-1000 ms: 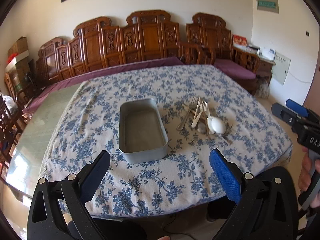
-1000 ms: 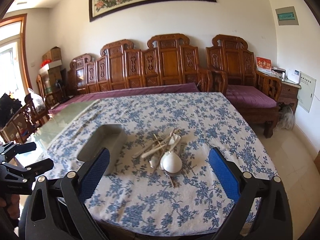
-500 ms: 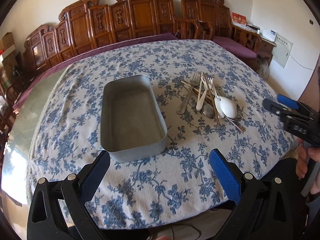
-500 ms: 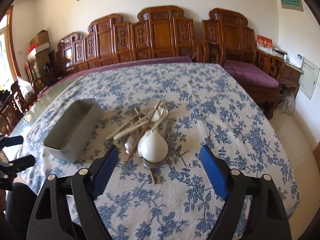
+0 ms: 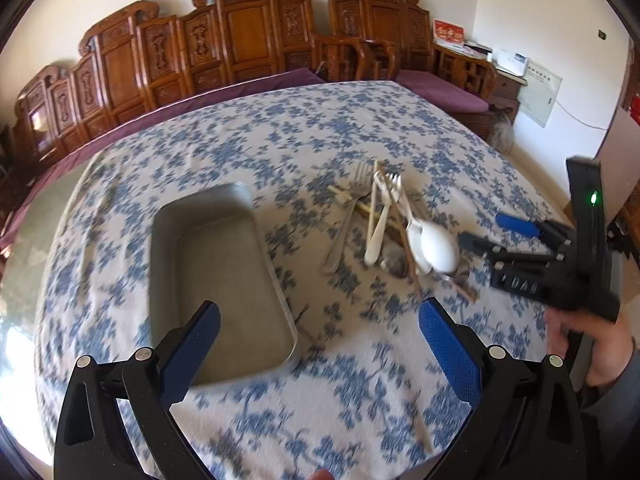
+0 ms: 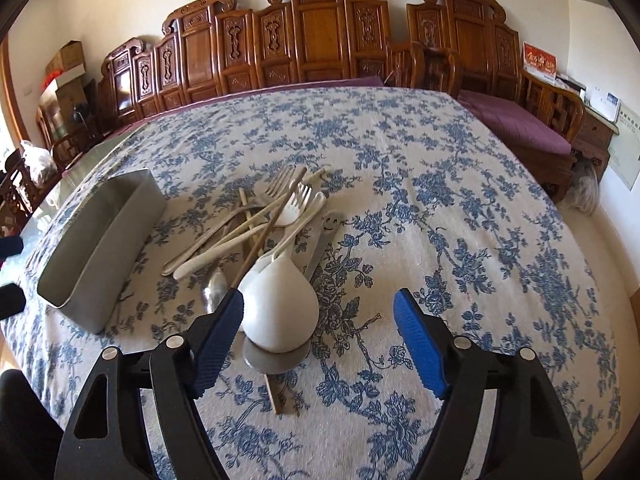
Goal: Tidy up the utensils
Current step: 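Move the left tool toward the utensil pile beside the grey tray, then close the left tool on the white plastic fork and lift it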
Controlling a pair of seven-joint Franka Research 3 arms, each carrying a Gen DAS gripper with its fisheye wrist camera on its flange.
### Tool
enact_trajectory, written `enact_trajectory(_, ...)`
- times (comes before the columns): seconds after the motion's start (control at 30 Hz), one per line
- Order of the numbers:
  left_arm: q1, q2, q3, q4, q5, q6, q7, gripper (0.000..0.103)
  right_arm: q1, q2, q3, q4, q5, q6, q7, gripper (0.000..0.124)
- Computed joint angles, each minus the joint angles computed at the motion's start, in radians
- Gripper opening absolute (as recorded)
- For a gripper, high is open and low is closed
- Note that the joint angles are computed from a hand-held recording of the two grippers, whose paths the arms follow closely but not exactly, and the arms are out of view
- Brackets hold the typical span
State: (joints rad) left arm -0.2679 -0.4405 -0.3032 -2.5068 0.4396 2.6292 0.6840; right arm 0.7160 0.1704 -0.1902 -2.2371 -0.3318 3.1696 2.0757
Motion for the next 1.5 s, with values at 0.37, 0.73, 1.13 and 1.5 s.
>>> enact_trajectory(0.37, -0.006, 0.273, 0.057, 0.163, -0.092, 0.059, 0.138, 0.057, -0.195, 0.026, 0.231, -0.013, 0.290, 0.029, -0.239, 0.074)
enact_trajectory(0.73, -0.009, 0.448, 0.066, 0.260, -0.321, 0.096, 0.303, 0.026, -0.214, 0.031, 0.276, -0.021, 0.455, 0.028, -0.392, 0.074)
enact_trajectory(1.13, 0.005, 0.314, 0.027, 0.170, -0.016, 0.158, 0.052, 0.011, -0.150, 0.018, 0.240, -0.025, 0.506, 0.039, -0.445, 0.074)
enact_trajectory(1.5, 0.065, 0.142, -0.034, 0.060, 0.203, 0.204, -0.177, 0.011, -0.276, -0.003, 0.424, -0.035, 0.586, 0.061, -0.569, 0.060)
